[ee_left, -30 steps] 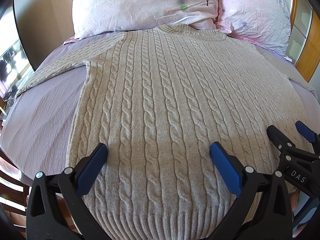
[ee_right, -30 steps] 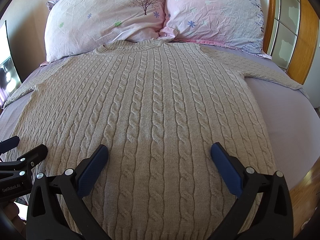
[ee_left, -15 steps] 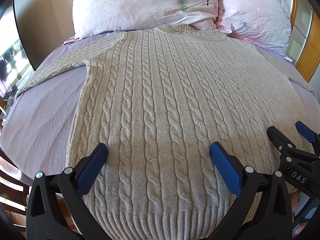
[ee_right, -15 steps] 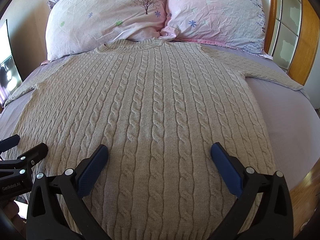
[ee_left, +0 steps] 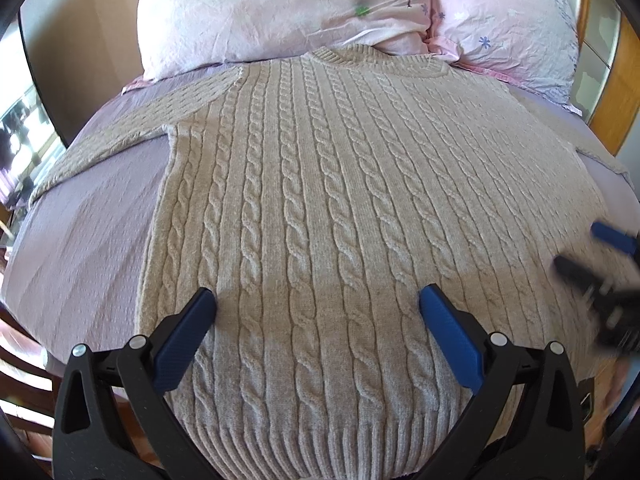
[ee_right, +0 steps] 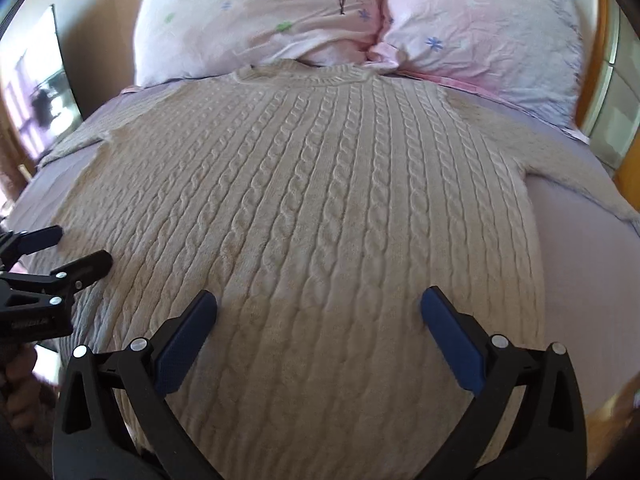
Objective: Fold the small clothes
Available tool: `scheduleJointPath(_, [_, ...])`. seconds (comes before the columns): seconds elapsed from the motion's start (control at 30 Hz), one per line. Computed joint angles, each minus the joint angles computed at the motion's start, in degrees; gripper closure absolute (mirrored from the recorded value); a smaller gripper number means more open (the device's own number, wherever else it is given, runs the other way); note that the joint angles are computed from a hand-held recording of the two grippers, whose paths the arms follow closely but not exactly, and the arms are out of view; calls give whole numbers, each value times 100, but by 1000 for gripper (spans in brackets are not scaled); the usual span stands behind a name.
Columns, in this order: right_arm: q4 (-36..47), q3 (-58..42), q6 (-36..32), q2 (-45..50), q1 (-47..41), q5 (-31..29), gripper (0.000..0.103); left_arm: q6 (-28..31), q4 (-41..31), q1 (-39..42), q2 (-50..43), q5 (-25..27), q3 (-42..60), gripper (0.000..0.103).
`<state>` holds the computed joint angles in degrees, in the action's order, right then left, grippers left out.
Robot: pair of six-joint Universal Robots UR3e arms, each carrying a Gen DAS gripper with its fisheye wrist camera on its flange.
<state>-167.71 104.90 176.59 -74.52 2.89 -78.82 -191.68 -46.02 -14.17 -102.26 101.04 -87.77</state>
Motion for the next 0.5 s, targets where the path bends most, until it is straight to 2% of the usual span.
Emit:
scheduleJointPath(0.07, [-580,353,141,-283,-849,763,1,147,-95,87,8,-168,60,2])
scheduleJointPath(0.1, [-761,323,391,-330,-1364,948,1,212,-198,169,-5,-305,145,2])
scheduleJointPath(0.17, [-725,-51,891,-167,-2060,913,1,307,-260,425,6,-707,250,2])
scheduleJointPath(0.2, [-565,-442,1293,89,-2567,1008,4,359,-182,644,33,-1069,261,2])
scheduleJointPath(0.3, [224,-1621,2361,920,-3579,1349,39,326,379,1155,165,-1984,-34,2])
scheduleJointPath(0.33, [554,-2099,2781,1269,-3846,1371,44,239,809,1424,226,-2457,-267,2])
scheduleJointPath(0.4, [884,-2730,3276,1782,-4148,1347,44,88,1412,1771,221,-3017,-507,2])
scheduleJointPath(0.5, [1455,-3896,3683,2661,-4393,1523,44,94,1351,1864,34,-2936,-169,2])
